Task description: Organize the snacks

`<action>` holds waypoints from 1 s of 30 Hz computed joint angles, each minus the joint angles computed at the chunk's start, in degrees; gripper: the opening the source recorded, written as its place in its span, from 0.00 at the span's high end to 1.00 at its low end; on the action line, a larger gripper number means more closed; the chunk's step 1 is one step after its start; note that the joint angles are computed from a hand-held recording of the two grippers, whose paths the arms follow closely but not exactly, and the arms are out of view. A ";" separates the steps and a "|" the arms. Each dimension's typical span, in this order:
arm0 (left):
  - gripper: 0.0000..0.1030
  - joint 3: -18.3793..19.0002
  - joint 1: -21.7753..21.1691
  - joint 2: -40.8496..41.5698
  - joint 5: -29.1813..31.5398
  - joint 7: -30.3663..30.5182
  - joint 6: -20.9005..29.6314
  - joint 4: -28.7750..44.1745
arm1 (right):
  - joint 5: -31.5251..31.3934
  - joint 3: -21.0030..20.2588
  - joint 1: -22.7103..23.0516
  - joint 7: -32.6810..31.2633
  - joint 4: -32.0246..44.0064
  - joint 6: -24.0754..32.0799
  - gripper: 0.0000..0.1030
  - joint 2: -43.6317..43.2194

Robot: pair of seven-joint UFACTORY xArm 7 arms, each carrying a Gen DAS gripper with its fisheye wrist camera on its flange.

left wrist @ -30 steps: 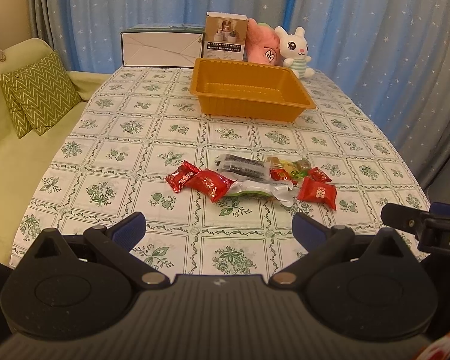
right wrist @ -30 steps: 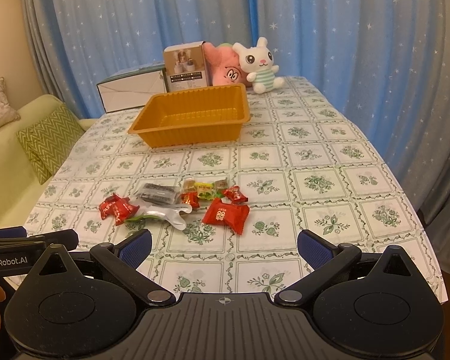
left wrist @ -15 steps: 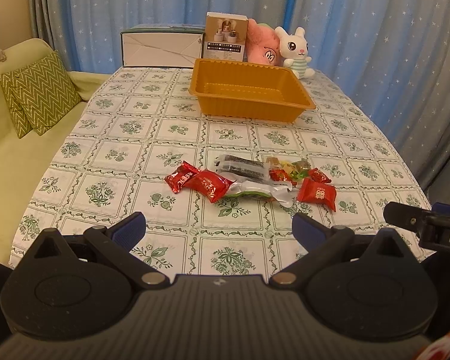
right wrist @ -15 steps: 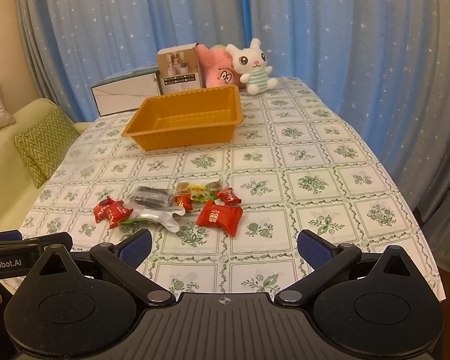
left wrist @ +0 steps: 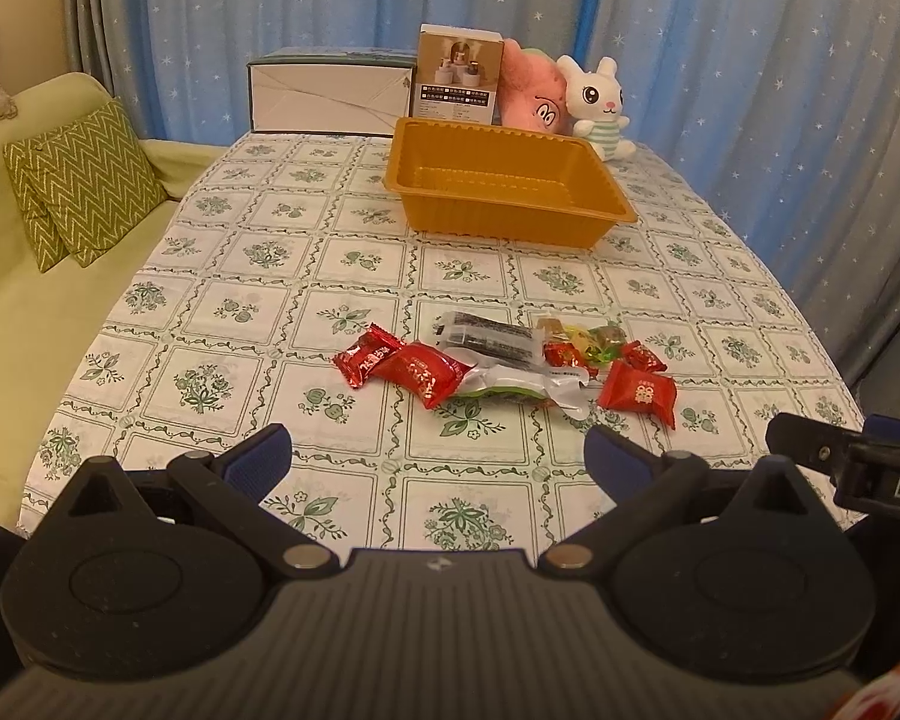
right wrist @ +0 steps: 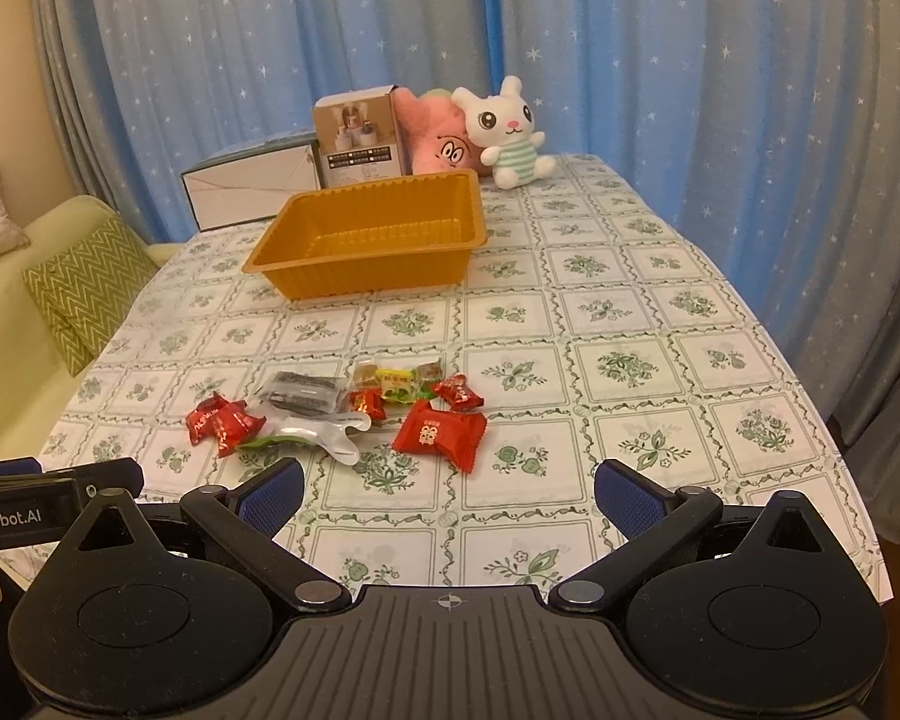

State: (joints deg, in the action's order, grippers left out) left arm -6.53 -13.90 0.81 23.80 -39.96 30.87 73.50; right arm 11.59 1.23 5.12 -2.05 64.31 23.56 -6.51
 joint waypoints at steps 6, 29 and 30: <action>0.00 0.21 0.04 0.78 -0.60 0.07 0.33 0.80 | -0.62 0.09 -0.08 0.44 0.26 -0.37 0.00 0.60; 0.00 2.65 -0.52 8.48 -4.90 2.99 0.87 7.41 | -0.10 0.52 -1.33 1.69 5.86 -0.55 0.00 7.71; 0.00 2.76 -0.51 8.88 -5.27 3.24 0.87 7.70 | -0.20 0.56 -1.41 1.82 6.21 -0.41 0.00 8.16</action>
State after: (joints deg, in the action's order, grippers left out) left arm -3.77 -14.41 9.69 18.53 -36.72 31.74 81.19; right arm 11.39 1.78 3.71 -0.23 70.52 23.15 1.65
